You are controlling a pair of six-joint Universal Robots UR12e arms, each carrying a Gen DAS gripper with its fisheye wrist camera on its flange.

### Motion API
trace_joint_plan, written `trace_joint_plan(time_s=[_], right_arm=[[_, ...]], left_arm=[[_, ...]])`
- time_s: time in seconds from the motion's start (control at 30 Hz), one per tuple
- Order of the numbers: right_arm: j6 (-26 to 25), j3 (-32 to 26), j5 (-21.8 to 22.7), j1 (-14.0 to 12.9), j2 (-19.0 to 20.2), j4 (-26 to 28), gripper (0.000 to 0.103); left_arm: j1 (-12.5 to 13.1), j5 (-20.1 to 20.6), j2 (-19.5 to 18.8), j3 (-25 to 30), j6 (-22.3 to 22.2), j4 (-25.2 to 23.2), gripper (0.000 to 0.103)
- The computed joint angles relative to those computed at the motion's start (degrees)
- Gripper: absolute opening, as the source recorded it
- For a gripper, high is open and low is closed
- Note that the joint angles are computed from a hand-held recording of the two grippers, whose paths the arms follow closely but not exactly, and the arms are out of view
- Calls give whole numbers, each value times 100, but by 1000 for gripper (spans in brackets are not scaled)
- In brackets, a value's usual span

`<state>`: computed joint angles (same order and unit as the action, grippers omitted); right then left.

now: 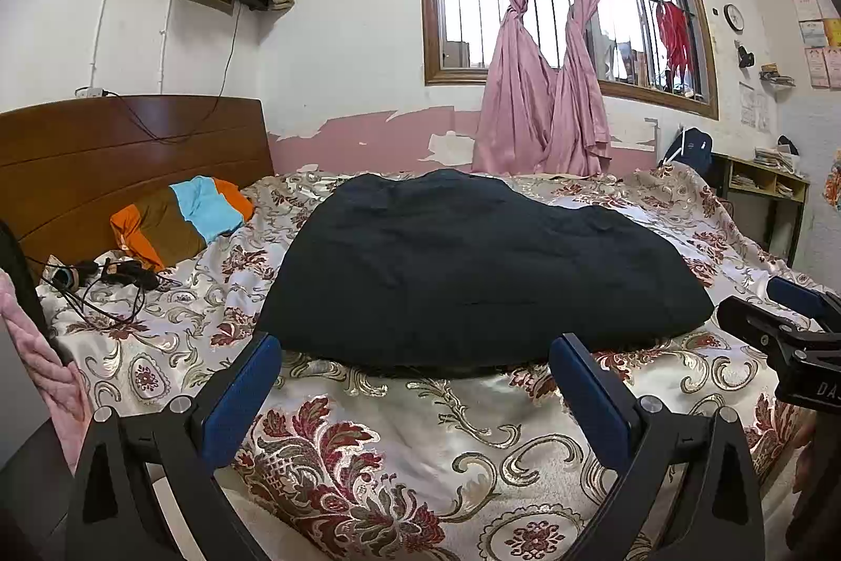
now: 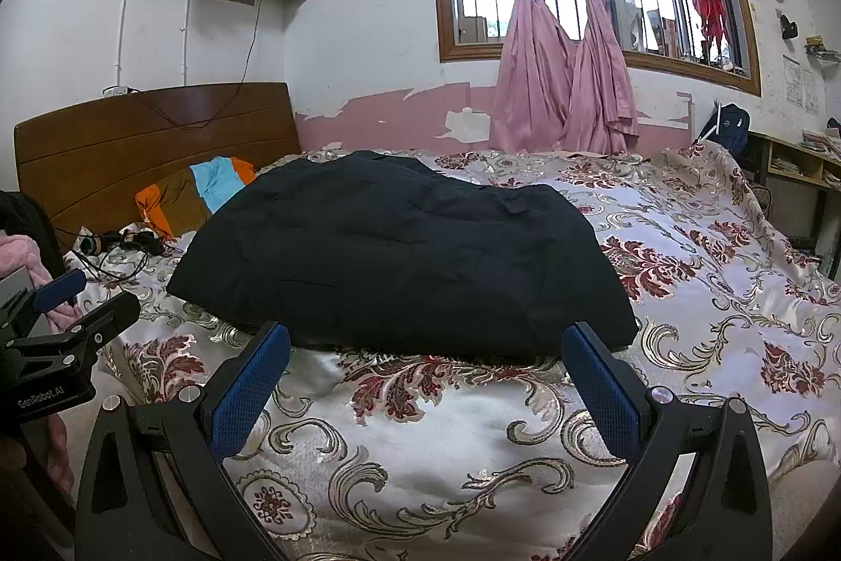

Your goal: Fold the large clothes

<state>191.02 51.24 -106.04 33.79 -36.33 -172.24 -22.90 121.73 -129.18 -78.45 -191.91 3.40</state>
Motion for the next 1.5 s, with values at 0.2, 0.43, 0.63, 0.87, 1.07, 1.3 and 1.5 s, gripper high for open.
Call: trace_joint_plan(time_s=[0.2,0.43,0.63,0.87,1.07,1.3,1.5], right_arm=[[-3,1,-6,0,-1,-4,101],[-5,-6,-7,2,2,2,101],[3,-7,-5,2,2,7,101],[1,-13,-13,5,4,12,101],[-2,4,-4,2,-3,3,102],[-4,9,-5,2,-8,10,102],[-1,-13,-11,5,2,21,101]], left_arm=[[4,-4,5,-9,8,8,103],[4,-4,3,-10,2,8,103],[10,-17,14,-20,0,4,103],[15,-202,17,-36,100,133,103],[-28,42,-45,59,134,20,103],[-35,25,-55,88,147,-81,103],[-43,2,-54,79,175,-78,103]])
